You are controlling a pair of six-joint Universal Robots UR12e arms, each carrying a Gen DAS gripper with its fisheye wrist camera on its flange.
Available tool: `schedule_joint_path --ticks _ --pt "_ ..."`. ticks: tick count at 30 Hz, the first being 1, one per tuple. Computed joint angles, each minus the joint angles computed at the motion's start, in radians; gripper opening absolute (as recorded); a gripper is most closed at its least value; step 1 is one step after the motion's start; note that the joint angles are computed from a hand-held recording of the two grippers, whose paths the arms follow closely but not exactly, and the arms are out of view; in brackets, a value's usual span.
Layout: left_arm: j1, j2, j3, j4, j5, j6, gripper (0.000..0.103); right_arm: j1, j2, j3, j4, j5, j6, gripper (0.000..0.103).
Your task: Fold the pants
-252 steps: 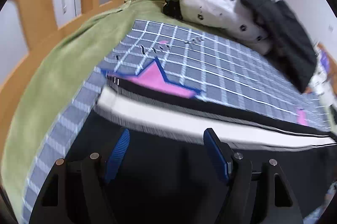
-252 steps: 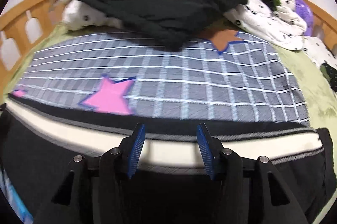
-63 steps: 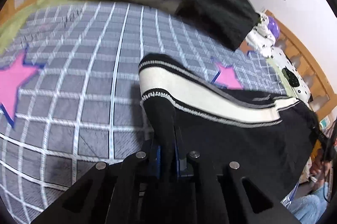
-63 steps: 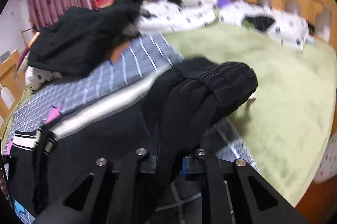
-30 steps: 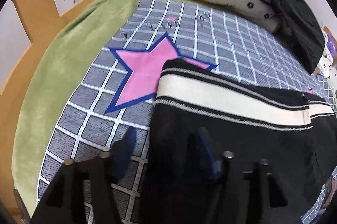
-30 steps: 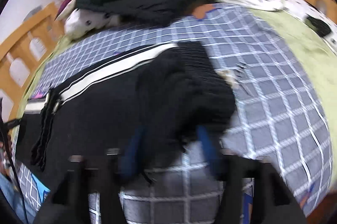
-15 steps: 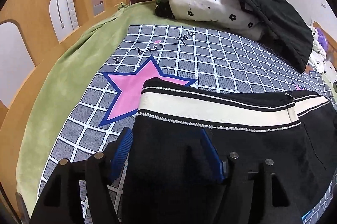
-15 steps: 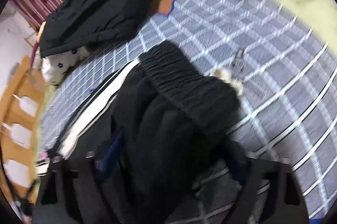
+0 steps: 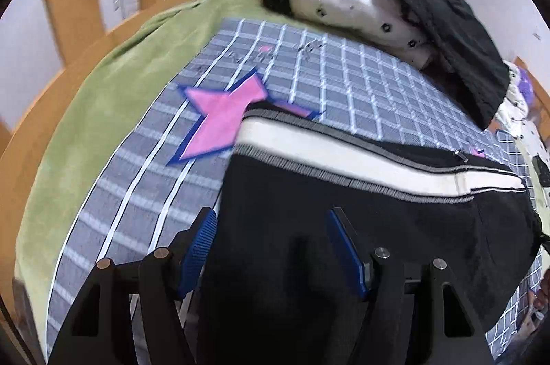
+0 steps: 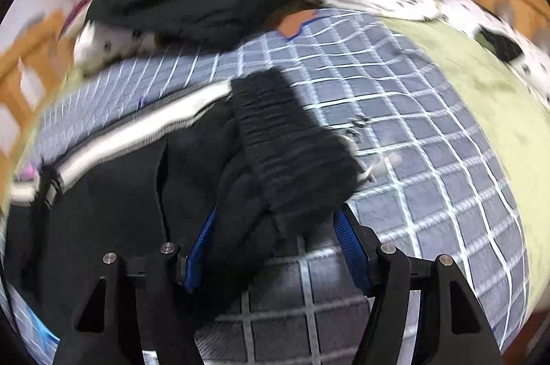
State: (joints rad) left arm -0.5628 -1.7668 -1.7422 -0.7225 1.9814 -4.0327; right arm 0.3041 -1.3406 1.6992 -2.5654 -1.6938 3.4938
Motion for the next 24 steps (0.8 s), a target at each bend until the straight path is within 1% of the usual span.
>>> schedule_joint_path --ticks 2,4,6,8,11,13,16,18,20,24 --pt "-0.012 0.011 -0.012 -0.02 -0.004 -0.013 0.065 0.005 -0.024 0.017 -0.03 -0.023 0.012 0.065" --pt "-0.024 0.019 -0.019 -0.048 -0.006 -0.023 0.065 0.022 -0.037 0.023 -0.047 -0.062 0.027 0.065" --pt "-0.037 0.027 -0.029 -0.068 0.007 -0.045 0.065 0.042 -0.042 0.024 -0.08 -0.087 0.004 0.065" --pt "-0.051 0.033 -0.039 -0.083 0.023 -0.086 0.065 0.066 -0.031 0.008 -0.092 -0.108 -0.033 0.065" --pt "-0.053 0.043 -0.059 -0.093 -0.008 -0.125 0.065 0.096 -0.005 -0.029 -0.097 -0.092 -0.08 0.065" --pt "-0.047 0.049 -0.078 -0.061 -0.034 -0.149 0.065 0.11 0.007 -0.042 -0.101 -0.078 -0.104 0.065" --pt "-0.044 0.054 -0.095 -0.033 -0.047 -0.178 0.065 0.146 0.045 -0.088 -0.083 -0.115 -0.133 0.062" --pt "-0.047 0.056 -0.1 -0.026 -0.045 -0.183 0.065 0.168 0.06 -0.114 -0.076 -0.122 -0.153 0.059" --pt "-0.051 0.06 -0.105 -0.022 -0.049 -0.183 0.065 0.182 0.068 -0.133 -0.072 -0.111 -0.175 0.058" --pt "-0.047 0.079 -0.135 0.012 -0.103 -0.202 0.065 0.199 0.08 -0.15 -0.097 -0.084 -0.192 0.058"
